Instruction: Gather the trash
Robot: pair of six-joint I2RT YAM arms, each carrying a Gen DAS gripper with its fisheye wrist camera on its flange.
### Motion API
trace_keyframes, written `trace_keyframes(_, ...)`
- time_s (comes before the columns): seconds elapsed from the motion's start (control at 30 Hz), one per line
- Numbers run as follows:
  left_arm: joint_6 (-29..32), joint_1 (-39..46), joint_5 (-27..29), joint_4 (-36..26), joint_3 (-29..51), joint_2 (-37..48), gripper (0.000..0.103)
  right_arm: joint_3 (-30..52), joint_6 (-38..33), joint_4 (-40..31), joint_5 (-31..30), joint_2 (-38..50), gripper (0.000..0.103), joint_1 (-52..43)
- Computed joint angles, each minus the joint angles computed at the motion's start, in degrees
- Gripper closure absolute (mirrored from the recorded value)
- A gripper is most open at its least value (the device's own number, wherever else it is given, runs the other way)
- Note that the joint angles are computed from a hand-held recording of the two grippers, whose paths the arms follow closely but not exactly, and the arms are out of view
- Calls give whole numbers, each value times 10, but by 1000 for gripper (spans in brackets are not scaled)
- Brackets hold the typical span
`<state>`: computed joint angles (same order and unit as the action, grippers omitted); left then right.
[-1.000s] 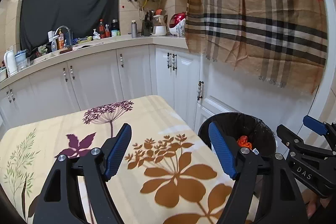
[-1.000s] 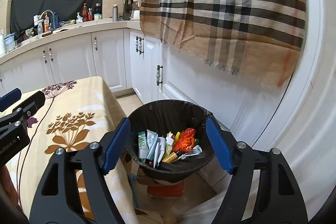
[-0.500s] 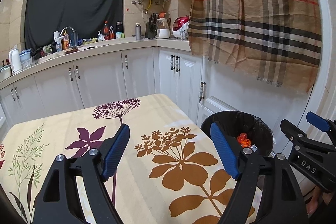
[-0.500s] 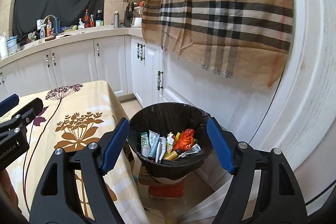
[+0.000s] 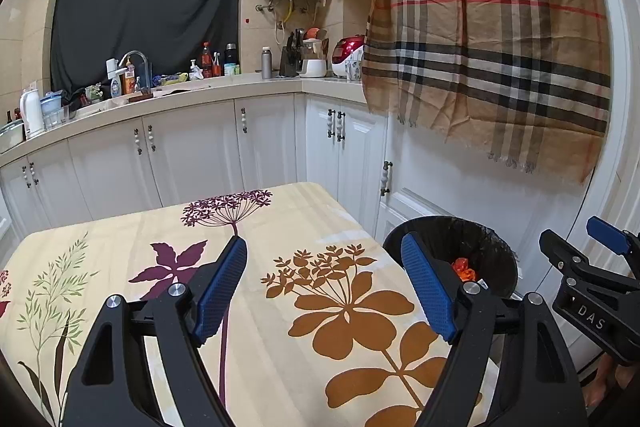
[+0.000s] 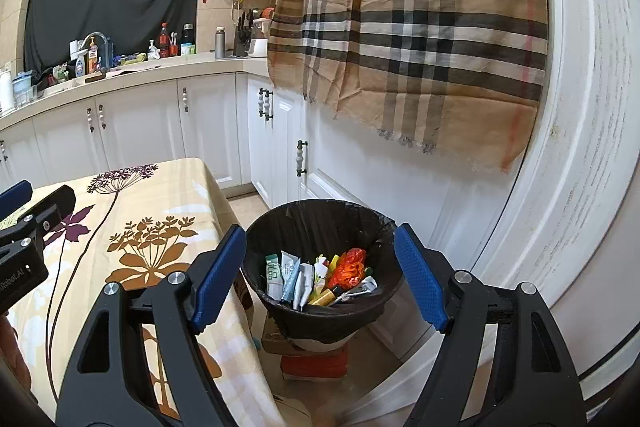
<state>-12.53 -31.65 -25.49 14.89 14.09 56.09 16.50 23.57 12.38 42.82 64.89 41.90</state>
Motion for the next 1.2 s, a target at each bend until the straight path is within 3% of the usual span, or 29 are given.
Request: trace_keyframes(1.2, -4, 1, 1, -3, 1, -2, 25, -1, -9, -10, -9, -16, 28, -19)
